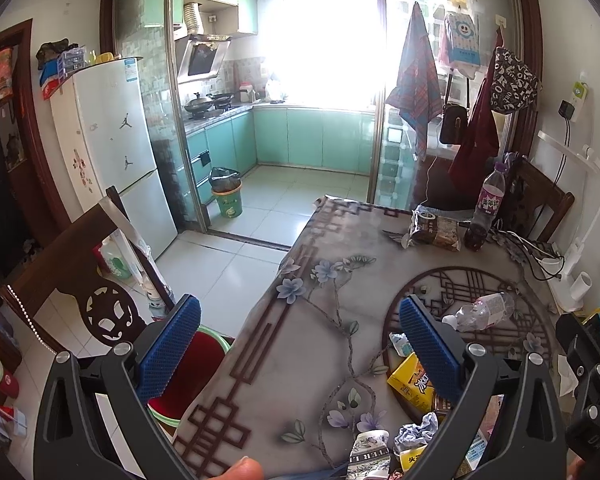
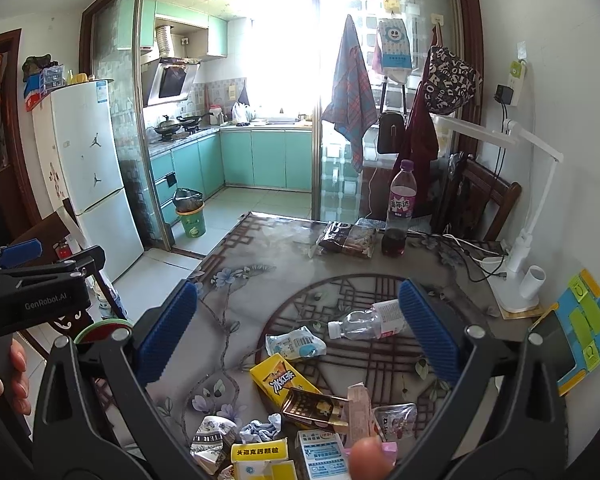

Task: Collect trash

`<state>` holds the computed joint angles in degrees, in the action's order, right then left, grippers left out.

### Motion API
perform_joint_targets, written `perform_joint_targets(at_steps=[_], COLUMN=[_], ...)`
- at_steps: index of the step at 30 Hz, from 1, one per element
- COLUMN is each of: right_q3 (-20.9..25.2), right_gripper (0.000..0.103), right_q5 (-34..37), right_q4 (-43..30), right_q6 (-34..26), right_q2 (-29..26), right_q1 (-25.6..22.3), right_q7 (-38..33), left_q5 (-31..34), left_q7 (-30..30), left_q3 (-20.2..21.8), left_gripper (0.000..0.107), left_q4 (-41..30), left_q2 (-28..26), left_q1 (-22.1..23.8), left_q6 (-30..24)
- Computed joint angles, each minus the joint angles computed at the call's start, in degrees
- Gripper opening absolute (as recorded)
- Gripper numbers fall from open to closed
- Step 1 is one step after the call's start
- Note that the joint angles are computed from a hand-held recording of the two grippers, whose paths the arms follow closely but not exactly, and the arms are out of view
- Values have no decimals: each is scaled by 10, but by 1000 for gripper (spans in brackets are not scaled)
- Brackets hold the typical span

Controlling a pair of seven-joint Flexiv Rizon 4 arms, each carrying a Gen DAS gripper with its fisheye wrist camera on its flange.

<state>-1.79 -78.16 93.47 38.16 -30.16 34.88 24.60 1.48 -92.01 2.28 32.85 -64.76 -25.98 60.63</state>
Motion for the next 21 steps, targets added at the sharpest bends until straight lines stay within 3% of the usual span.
perform_joint_targets(at_steps=[21], right_q3=[0], right_gripper=[99], right_q5=[-5], right_q4=[9], right_q6=[2], right_q2=[4], right_q1=[-6], right_q7=[12], left_q5=[4], left_q7=[-2], left_q3=[2], left_gripper=[96], left_q4=[-33], left_q2=[-19], left_q1=[-3], left_q6=[-13])
